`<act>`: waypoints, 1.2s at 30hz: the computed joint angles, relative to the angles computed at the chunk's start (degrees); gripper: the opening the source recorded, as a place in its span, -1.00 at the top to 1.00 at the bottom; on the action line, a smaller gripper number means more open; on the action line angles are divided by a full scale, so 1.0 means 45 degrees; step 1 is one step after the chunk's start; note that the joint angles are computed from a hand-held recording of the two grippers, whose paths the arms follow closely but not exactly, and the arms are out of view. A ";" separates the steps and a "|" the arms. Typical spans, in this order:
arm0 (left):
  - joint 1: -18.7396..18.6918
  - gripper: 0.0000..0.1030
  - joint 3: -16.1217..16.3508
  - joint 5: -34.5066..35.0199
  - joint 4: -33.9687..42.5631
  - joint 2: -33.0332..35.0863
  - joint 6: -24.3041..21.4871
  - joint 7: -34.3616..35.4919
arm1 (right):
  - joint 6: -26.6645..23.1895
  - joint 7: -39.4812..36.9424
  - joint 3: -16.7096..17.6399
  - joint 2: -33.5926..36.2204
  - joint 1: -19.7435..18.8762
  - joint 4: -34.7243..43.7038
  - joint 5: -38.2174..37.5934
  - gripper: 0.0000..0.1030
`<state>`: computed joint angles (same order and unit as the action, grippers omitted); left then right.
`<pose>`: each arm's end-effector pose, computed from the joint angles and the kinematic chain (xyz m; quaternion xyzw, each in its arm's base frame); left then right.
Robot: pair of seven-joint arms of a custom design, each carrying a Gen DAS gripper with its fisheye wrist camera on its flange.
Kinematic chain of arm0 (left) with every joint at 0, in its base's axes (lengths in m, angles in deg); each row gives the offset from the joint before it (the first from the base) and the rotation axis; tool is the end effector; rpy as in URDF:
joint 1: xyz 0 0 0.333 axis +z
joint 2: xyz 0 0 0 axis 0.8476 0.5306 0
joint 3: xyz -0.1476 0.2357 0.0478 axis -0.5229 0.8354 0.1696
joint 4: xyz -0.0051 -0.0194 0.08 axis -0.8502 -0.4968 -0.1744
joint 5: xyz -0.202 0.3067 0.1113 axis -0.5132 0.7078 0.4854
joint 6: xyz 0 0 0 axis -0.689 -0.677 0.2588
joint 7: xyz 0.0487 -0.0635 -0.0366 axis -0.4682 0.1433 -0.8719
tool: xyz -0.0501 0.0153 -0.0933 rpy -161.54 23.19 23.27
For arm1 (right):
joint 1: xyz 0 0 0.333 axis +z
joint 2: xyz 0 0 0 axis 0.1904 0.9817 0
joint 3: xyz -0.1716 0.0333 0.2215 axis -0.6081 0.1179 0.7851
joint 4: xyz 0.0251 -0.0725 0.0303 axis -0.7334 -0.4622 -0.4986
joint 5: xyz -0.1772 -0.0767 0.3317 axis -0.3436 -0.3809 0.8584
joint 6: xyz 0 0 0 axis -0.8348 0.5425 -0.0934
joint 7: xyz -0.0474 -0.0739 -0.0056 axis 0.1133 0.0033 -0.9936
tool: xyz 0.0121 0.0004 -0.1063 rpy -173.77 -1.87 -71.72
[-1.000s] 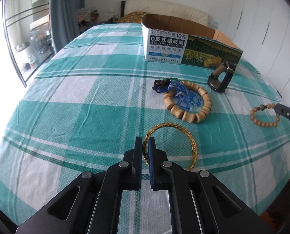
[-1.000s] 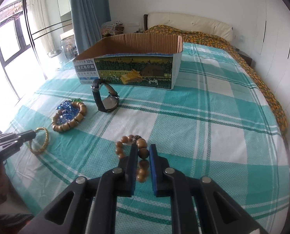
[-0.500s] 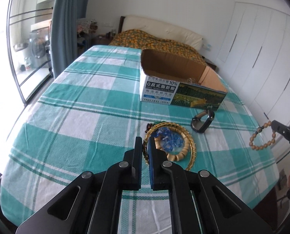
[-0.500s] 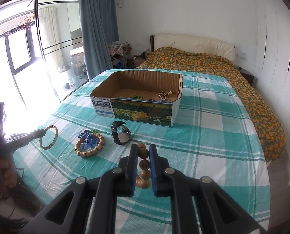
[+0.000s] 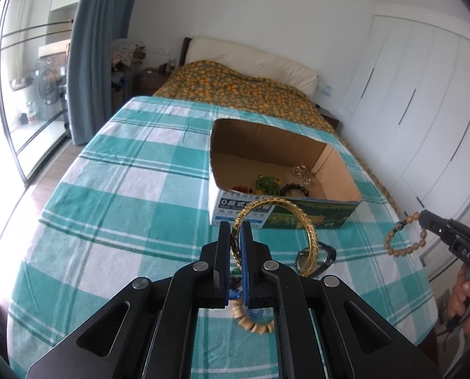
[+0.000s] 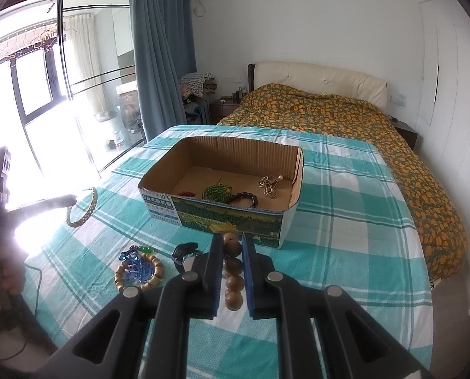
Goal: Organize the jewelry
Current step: 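Carry both bracelets over the box and open both tools to drop them, then withdraw both open tools from the box back over the table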
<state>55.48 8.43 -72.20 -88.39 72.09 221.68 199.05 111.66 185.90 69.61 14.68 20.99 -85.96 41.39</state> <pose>0.5577 -0.0494 0.6100 -0.4992 0.7487 -0.4211 0.1137 0.4273 0.2327 0.6447 -0.6123 0.6699 -0.2966 0.2971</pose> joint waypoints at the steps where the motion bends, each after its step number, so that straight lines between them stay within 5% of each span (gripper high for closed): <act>1: -0.0033 0.93 -0.0068 0.0111 0.0357 0.0283 0.0063 -0.0102 | 0.0046 -0.0154 -0.0052 0.0284 -0.0055 0.0304 -0.0058 0.77; 9: 0.0296 0.93 -0.1238 0.1909 0.4874 0.3921 -0.0503 -0.2102 | 0.0775 -0.1386 -0.1087 0.3132 0.0146 0.3097 -0.0151 0.77; 18: 0.0082 0.93 -0.2318 0.5255 0.8900 0.7466 -0.0975 -0.4325 | 0.1905 -0.3287 -0.2616 0.5299 0.0822 0.3969 0.3111 0.76; 21: -0.0151 0.87 -0.2474 0.6295 0.9533 0.8130 -0.0988 -0.4752 | 0.1665 -0.2402 -0.2926 0.5669 0.0836 0.3943 0.1896 0.73; 22: -0.0244 0.71 -0.2460 0.6664 0.9649 0.8253 -0.1014 -0.4958 | 0.1218 -0.1669 -0.3020 0.5753 0.0901 0.4052 0.0747 0.54; 24: -0.0140 0.13 -0.2565 0.6912 0.9181 0.8033 -0.0644 -0.5044 | 0.0782 -0.0516 -0.3151 0.5540 0.0984 0.3887 -0.0915 0.14; 26: 0.0191 -0.37 -0.2762 0.6654 0.7848 0.7184 0.0388 -0.4814 | 0.1031 0.0069 -0.3107 0.4885 0.0911 0.3223 -0.1386 0.13; 32: 0.1255 -0.57 -0.2905 0.4616 0.4723 0.4615 0.1107 -0.3396 | 0.0606 0.0521 -0.2143 0.2647 0.0606 0.1249 -0.1846 0.05; 36: 0.1447 -0.78 -0.2299 0.2700 0.1947 0.2237 0.1522 -0.1544 | -0.0141 0.0814 -0.1177 0.0907 0.0500 -0.0493 -0.1507 -0.02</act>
